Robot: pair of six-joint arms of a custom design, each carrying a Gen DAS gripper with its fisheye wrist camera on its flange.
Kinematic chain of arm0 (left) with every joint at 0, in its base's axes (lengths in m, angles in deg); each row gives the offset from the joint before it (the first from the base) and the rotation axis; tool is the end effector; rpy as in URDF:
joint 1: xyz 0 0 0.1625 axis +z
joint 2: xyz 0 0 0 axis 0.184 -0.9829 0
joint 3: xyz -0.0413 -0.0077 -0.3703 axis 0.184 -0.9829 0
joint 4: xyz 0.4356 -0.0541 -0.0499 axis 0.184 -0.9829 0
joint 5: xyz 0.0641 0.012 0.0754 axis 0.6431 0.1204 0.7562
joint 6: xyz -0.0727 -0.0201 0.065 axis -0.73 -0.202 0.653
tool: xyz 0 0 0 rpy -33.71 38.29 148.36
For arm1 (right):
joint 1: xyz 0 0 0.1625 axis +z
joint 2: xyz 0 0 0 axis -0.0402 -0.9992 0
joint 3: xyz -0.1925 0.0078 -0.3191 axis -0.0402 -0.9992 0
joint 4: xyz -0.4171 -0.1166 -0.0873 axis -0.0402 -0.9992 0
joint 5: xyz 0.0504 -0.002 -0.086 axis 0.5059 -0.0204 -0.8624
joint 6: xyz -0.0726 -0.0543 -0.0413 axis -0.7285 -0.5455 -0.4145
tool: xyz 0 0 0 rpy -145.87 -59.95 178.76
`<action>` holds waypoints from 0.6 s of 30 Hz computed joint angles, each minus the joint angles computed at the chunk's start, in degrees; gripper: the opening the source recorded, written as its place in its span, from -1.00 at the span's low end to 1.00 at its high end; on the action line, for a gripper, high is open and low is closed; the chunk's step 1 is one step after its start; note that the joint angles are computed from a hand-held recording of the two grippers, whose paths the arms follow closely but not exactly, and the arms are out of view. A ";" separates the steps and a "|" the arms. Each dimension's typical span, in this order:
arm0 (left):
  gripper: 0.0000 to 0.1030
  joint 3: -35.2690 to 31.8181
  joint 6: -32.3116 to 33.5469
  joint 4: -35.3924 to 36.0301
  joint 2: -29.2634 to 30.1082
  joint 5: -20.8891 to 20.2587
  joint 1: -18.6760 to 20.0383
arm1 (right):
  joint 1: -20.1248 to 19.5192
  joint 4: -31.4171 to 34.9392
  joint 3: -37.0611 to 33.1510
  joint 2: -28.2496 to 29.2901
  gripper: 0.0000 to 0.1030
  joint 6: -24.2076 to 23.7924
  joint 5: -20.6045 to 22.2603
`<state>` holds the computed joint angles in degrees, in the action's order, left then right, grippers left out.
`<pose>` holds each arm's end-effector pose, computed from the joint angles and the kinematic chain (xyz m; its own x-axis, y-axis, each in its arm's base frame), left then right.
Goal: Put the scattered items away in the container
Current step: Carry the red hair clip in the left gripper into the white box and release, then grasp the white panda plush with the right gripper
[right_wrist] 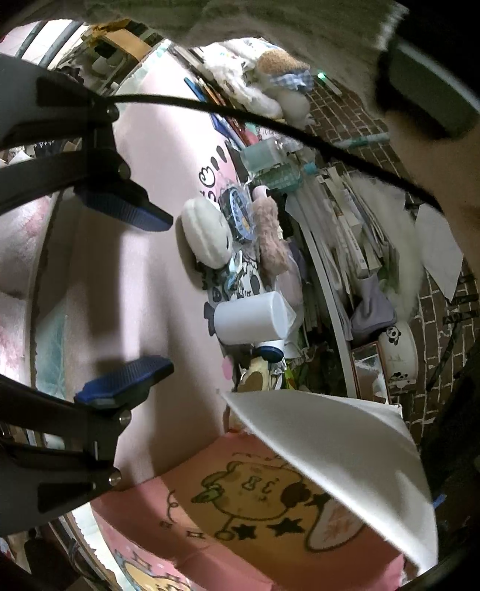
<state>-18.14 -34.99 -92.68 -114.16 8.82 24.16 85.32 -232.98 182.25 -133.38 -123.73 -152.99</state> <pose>-0.5126 -0.5442 -0.0275 -0.1789 0.9690 -0.1702 0.9670 0.2051 0.1514 0.0652 -0.4487 0.1996 -0.8289 -0.0463 0.5574 -0.5020 0.5013 -0.7048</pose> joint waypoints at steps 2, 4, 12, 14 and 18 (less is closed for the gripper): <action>-0.48 1.80 0.35 -1.90 -1.36 0.12 0.04 | 0.06 -0.43 -0.14 0.19 0.32 -0.16 -0.26; -0.16 3.77 0.50 -4.27 -2.84 0.33 0.14 | 0.14 -0.81 -0.22 0.30 0.32 -0.32 -0.56; 0.61 14.06 -2.59 -13.44 -12.61 -1.49 2.06 | 1.33 -1.12 -1.15 1.45 0.32 -1.26 -2.72; 0.63 16.54 -4.28 -15.36 -15.25 -0.98 2.85 | 1.64 -1.31 -1.30 1.65 0.32 -1.45 -2.97; 0.68 23.17 -7.39 -22.01 -20.74 5.73 3.60 | 2.32 -1.02 -1.67 2.13 0.32 -2.20 -3.40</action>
